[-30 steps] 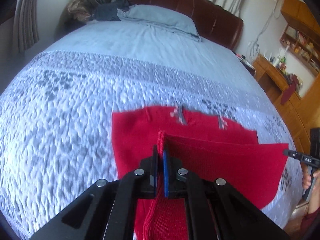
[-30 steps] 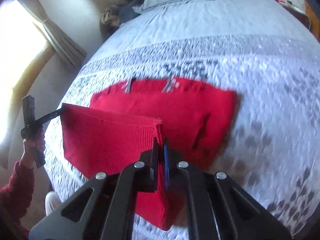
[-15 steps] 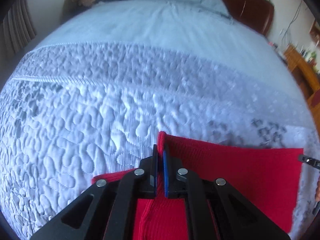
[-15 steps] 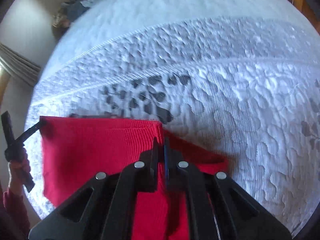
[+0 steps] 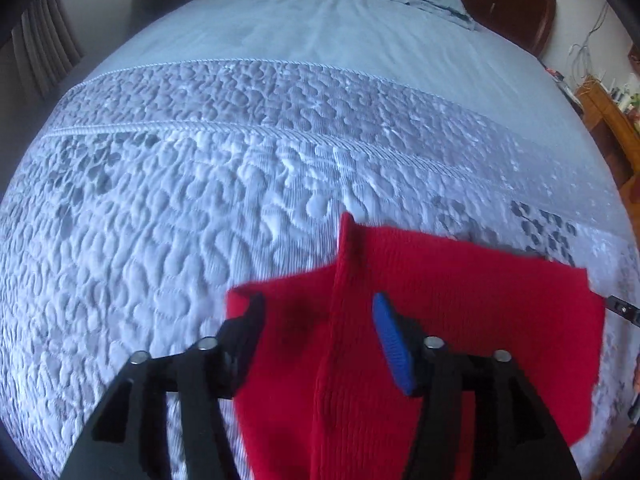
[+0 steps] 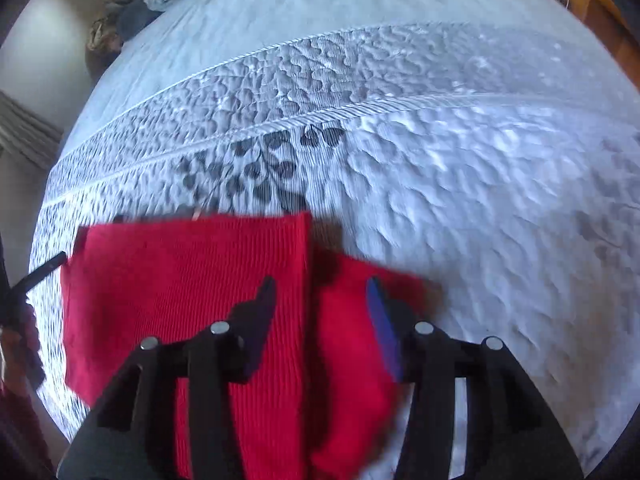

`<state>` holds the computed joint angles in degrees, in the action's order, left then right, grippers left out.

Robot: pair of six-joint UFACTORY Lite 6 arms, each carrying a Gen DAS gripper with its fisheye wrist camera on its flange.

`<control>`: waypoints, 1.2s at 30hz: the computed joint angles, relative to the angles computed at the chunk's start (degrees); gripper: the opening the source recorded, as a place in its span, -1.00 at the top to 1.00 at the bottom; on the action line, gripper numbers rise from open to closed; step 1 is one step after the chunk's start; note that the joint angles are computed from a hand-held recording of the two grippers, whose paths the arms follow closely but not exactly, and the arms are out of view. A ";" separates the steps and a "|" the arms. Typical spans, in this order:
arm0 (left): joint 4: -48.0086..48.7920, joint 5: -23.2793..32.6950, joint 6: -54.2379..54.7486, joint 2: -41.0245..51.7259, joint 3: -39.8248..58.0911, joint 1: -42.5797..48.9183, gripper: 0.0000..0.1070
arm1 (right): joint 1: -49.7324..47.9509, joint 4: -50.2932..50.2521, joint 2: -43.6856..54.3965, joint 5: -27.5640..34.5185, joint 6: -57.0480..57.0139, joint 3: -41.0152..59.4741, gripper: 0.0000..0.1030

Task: Fold small clothes
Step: 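Lift the sweater side with the left gripper and fold it across the body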

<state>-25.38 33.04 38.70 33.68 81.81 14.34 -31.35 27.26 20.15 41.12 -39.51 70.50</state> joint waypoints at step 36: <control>-3.12 22.53 17.68 -39.18 -42.18 25.03 0.77 | -32.82 -2.04 -34.40 35.61 -23.77 -32.43 0.83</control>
<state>-28.50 55.57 56.38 -5.50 39.63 39.37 -64.17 25.22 -14.24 76.73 -63.28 38.07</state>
